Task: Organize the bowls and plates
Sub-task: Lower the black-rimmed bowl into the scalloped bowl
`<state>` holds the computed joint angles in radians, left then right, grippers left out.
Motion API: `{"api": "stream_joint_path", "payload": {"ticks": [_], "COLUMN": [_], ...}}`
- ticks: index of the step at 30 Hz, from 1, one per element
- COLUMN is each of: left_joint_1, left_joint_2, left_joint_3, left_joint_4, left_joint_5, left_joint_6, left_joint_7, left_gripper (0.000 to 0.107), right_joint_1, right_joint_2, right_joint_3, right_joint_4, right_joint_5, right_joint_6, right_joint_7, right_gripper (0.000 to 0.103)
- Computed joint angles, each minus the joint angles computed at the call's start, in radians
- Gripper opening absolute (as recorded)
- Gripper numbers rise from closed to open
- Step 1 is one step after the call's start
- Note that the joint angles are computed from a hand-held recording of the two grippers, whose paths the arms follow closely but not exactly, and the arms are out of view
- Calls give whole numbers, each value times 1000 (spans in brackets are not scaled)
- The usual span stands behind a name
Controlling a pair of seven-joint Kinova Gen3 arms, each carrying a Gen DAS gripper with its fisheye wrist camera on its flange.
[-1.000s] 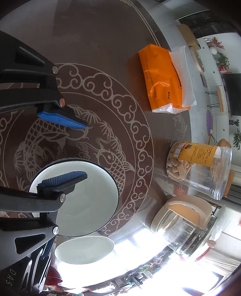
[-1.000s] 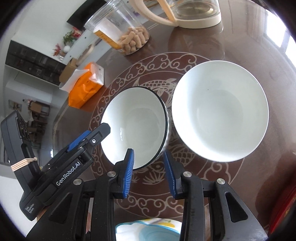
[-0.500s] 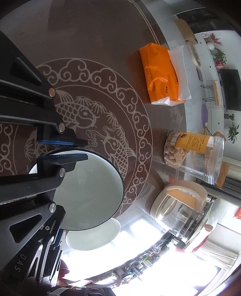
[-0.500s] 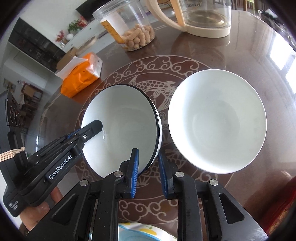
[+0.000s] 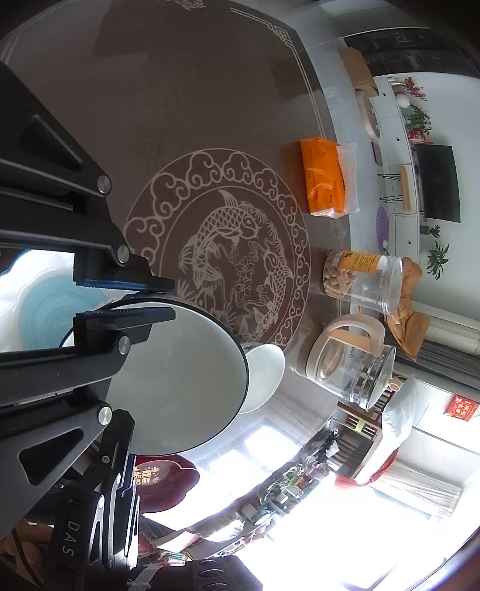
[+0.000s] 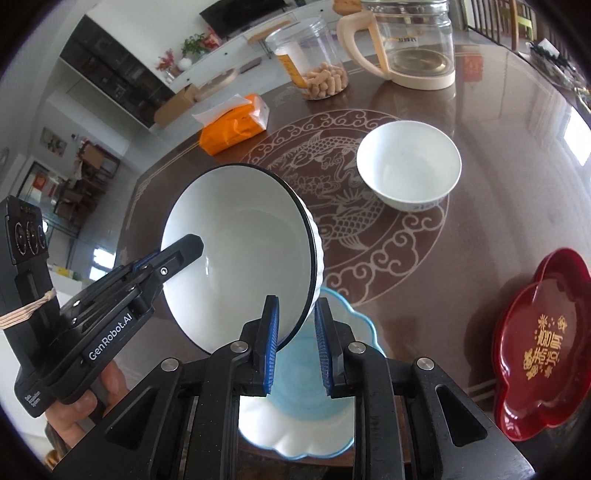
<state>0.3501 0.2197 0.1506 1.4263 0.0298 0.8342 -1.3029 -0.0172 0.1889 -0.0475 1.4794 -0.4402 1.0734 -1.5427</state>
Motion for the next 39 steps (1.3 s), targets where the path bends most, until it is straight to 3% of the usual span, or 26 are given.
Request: {"api": "stream_joint_path", "payload": {"ticks": [4, 10, 30, 35, 36, 37, 38, 39], "left_joint_1": [42, 41, 45, 47, 48, 56, 68, 61], "left_joint_2": [-44, -26, 1, -3, -7, -13, -24, -42], "left_joint_3": [-1, 10, 9, 9, 9, 4, -5, 3], "left_joint_4": [106, 164, 184, 188, 192, 197, 207, 226], "left_joint_5": [-54, -42, -39, -49, -50, -66, -86, -89], "left_joint_6": [-39, -49, -62, -76, -82, -88, -100, -129], "left_joint_7": [75, 101, 85, 87, 88, 104, 126, 134], "left_gripper": [8, 8, 10, 18, 26, 41, 50, 61], "right_joint_1": [-6, -18, -21, -21, -22, -23, -23, -20], "right_joint_2": [-32, -32, -15, -32, -40, -46, -54, -64], "right_joint_3": [-1, 4, 0, -1, -1, -1, 0, 1], "right_joint_4": [83, 154, 191, 213, 221, 227, 233, 241], "right_joint_5": [2, 13, 20, 16, 16, 15, 15, 5], "right_joint_6": [5, -20, -71, -114, -125, -135, -143, -154], "right_joint_7": [9, 5, 8, 27, 31, 35, 38, 45], "right_gripper": [22, 22, 22, 25, 25, 26, 30, 41]}}
